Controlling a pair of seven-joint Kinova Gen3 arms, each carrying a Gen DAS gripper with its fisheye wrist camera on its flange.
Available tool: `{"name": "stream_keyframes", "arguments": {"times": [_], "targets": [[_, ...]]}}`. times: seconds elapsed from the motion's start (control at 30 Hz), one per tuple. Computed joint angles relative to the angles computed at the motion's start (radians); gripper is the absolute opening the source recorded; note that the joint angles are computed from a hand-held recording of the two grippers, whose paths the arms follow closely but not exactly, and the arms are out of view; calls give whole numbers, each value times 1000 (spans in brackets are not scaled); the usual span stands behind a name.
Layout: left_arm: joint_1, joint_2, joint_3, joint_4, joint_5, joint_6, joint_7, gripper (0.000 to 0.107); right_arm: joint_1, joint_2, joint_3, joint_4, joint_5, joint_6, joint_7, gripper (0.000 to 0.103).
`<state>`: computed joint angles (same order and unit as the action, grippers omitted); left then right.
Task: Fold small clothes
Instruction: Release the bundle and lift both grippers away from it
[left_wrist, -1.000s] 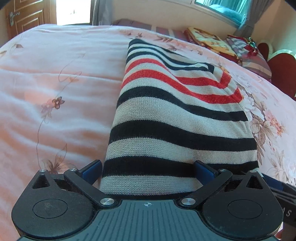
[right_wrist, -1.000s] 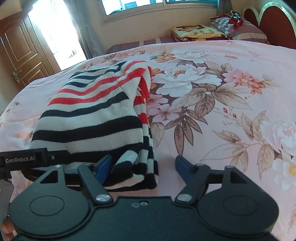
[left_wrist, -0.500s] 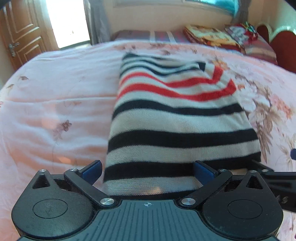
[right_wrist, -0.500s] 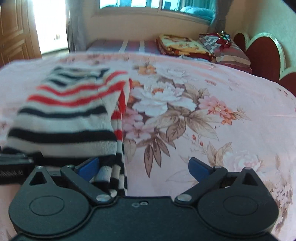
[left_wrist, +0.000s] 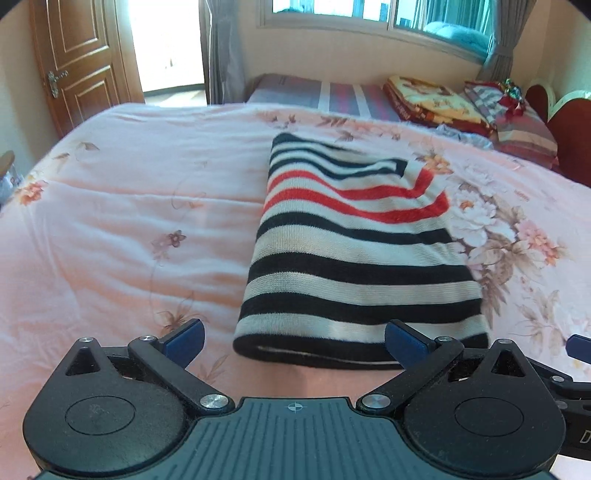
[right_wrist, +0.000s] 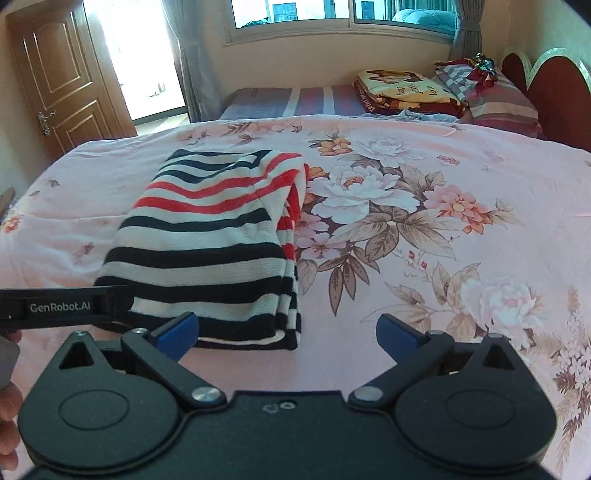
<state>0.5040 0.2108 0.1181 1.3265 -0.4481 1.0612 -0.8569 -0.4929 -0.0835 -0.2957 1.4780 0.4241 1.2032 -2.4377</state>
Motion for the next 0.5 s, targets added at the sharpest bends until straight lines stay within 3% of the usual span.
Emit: {"name": "stream_keyframes", "arguments": {"times": [0.2, 0.33, 0.5], "targets": [[79, -131, 56, 47, -141, 79, 94, 103, -1, -100, -48, -35, -33, 67, 37, 102], [104, -219, 149, 75, -221, 171, 172, 103, 25, -175, -129, -56, -12, 129, 61, 102], [100, -315, 276, 104, -246, 282, 300, 103, 87, -279, -241, -70, 5, 203, 54, 102]]}}
